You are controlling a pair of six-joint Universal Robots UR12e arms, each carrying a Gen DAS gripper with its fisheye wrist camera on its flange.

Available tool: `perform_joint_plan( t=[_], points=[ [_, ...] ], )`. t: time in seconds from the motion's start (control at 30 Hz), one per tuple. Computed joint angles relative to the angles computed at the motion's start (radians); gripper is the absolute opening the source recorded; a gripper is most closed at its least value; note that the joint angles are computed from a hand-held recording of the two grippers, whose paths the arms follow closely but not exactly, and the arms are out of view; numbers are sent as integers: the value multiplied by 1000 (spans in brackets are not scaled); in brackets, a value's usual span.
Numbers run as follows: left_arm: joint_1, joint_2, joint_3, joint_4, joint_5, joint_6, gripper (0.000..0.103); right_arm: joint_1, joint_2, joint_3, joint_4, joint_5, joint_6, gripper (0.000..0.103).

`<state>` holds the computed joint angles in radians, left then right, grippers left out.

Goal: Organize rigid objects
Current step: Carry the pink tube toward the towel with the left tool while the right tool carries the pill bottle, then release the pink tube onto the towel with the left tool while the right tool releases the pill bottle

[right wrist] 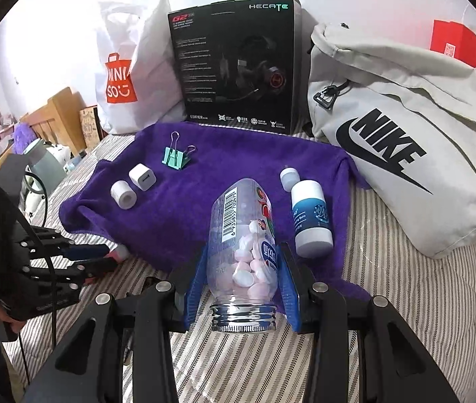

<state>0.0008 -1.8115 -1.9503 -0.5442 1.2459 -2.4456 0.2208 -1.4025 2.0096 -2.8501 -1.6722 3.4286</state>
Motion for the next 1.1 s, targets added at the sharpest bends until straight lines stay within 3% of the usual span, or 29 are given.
perform_joint_plan(
  t=[0.23, 0.33, 0.6, 0.87, 1.1],
  points=[
    [6, 3, -11, 18, -12, 14, 22, 0, -3, 3, 16, 3, -5, 41],
    [14, 3, -12, 22, -27, -4, 15, 2, -3, 4, 20, 6, -3, 41],
    [40, 32, -14, -24, -91, -18, 15, 4, -5, 2, 26, 6, -5, 41],
    [38, 45, 13, -32, -117, -21, 15, -7, -10, -1, 18, 25, -12, 41],
    [16, 14, 75, -24, -124, -53, 15, -23, 2, -23, 15, 47, -22, 41]
  ],
)
